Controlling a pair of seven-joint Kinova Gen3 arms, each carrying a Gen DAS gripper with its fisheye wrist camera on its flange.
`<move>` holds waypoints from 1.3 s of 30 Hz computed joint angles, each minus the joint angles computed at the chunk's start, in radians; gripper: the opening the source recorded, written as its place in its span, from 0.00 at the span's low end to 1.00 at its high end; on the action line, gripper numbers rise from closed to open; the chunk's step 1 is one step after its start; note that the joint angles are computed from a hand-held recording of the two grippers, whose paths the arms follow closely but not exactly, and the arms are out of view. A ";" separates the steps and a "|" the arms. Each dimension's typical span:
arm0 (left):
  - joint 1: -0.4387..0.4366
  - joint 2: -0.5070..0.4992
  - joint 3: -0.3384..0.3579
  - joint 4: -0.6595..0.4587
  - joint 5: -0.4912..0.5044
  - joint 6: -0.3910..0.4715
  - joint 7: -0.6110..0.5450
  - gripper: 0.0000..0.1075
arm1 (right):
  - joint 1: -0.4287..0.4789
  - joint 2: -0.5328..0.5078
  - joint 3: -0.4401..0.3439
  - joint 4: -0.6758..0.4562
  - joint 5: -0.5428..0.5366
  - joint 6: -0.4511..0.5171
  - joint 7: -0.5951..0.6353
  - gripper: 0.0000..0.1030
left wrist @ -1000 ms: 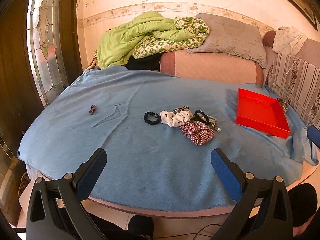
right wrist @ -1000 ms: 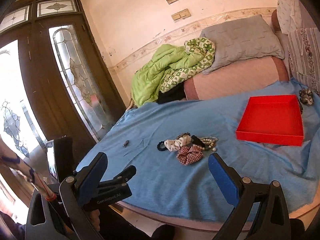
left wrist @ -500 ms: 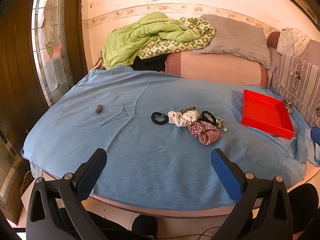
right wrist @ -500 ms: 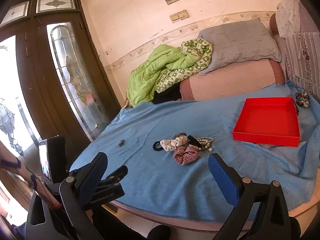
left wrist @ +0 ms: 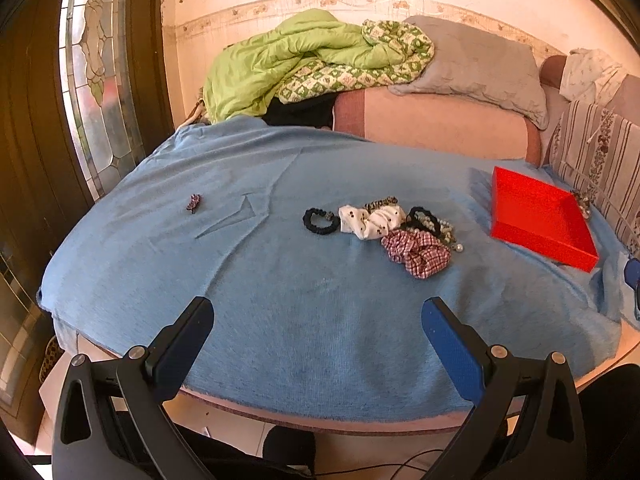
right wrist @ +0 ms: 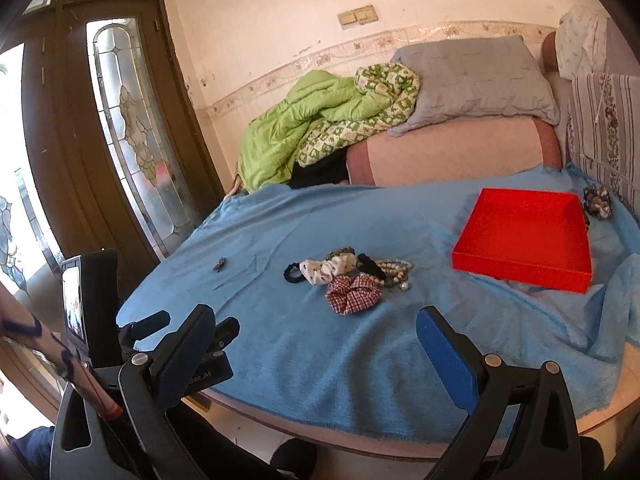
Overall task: Organize jewelry
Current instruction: 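Move both tools toward the pile of scrunchies and jewelry, then grasp the white polka-dot scrunchie with the left tool while the right tool grasps the red plaid scrunchie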
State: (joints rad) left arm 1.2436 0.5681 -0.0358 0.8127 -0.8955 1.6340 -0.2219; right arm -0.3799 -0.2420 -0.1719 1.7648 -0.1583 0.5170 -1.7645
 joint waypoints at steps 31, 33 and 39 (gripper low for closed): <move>-0.401 -0.016 0.029 0.067 0.249 -0.308 -0.224 0.96 | 0.046 0.587 0.017 -0.575 -0.083 0.377 0.260 0.99; -0.417 -0.010 0.033 0.058 0.278 -0.340 -0.254 0.96 | 0.041 0.608 0.020 -0.584 -0.078 0.380 0.257 0.99; -0.420 0.037 0.014 -0.019 0.317 -0.365 -0.338 0.96 | 0.010 0.667 0.033 -0.628 -0.007 0.423 0.235 0.68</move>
